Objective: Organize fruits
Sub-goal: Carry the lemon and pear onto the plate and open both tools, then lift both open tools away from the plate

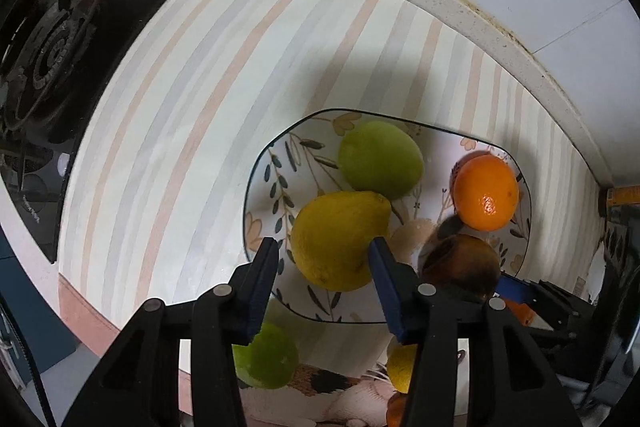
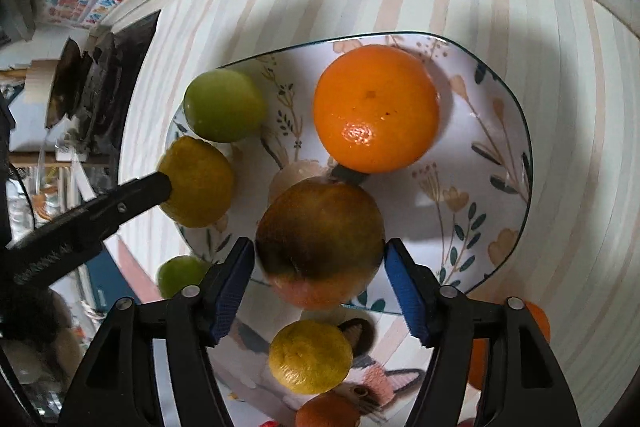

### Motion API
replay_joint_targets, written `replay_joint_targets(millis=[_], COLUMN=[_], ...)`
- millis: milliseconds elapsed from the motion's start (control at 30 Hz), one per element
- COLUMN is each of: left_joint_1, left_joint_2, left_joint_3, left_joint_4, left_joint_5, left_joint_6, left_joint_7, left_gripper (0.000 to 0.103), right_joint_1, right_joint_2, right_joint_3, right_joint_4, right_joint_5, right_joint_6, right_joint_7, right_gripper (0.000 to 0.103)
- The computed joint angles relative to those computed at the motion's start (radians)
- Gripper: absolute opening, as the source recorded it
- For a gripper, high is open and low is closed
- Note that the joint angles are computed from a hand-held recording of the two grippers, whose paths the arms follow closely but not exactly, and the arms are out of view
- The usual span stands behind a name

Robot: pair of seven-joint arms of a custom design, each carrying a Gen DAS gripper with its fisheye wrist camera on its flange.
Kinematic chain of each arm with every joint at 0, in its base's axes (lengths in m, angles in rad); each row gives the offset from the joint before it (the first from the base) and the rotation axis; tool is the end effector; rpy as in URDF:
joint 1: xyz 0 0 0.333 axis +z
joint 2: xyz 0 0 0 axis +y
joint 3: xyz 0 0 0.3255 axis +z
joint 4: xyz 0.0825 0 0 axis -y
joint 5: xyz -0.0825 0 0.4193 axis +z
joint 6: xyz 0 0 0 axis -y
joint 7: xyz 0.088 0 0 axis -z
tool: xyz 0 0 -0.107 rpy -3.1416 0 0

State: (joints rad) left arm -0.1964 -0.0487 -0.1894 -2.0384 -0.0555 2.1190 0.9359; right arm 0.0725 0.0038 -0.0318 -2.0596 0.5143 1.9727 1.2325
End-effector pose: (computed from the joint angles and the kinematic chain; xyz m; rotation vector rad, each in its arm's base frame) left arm 0.5400 -0.2233 0.4717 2.4961 -1.8900 0.2109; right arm 0.5723 0.0549 0.4253 -2.1102 1.8110 0.4905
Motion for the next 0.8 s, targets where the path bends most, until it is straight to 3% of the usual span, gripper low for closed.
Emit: replay_joint_targets(millis=[67, 200, 367, 433, 467, 800], left_joint_1=[-0.003, -0.016, -0.043, -0.057, -0.062, -0.129], left_joint_2=[-0.012, -0.058, -0.119, -0.132, -0.139, -0.280], left_joint_3=[-0.006, -0.013, -0.024, -0.032, -0.034, -0.052], left_joint_4=[0.000, -0.022, -0.061, -0.066, -0.067, -0.122], left_joint_5=[0.029, 0.076, 0.124, 0.149, 0.161, 0.204], left_joint_6=[-0.016, -0.049, -0.074, -0.094, -0.102, -0.131], left_joint_7=[-0.024, -0.081, -0.136, -0.161, -0.171, -0.258], left_gripper=[0.045, 0.047, 0.071, 0.091, 0.094, 0.096], right_joint_1=[-0.003, -0.008, -0.018, -0.027, -0.031, -0.070], right_joint_2=[-0.020, -0.080, -0.180, -0.212, -0.231, -0.452], right_joint_3=[-0.003, -0.001, 0.013, 0.009, 0.008, 0.025], right_joint_4=[-0.006, -0.031, -0.109, -0.132, -0.146, -0.261], right_joint_5=[-0.015, -0.093, -0.234, -0.246, -0.249, -0.277], right_joint_6=[0.009, 0.028, 0.087, 0.087, 0.088, 0.102], right_joint_7=[-0.001, 0.022, 0.044, 0.033, 0.026, -0.020], right_gripper=[0.087, 0.093, 0.095, 0.096, 0.096, 0.098])
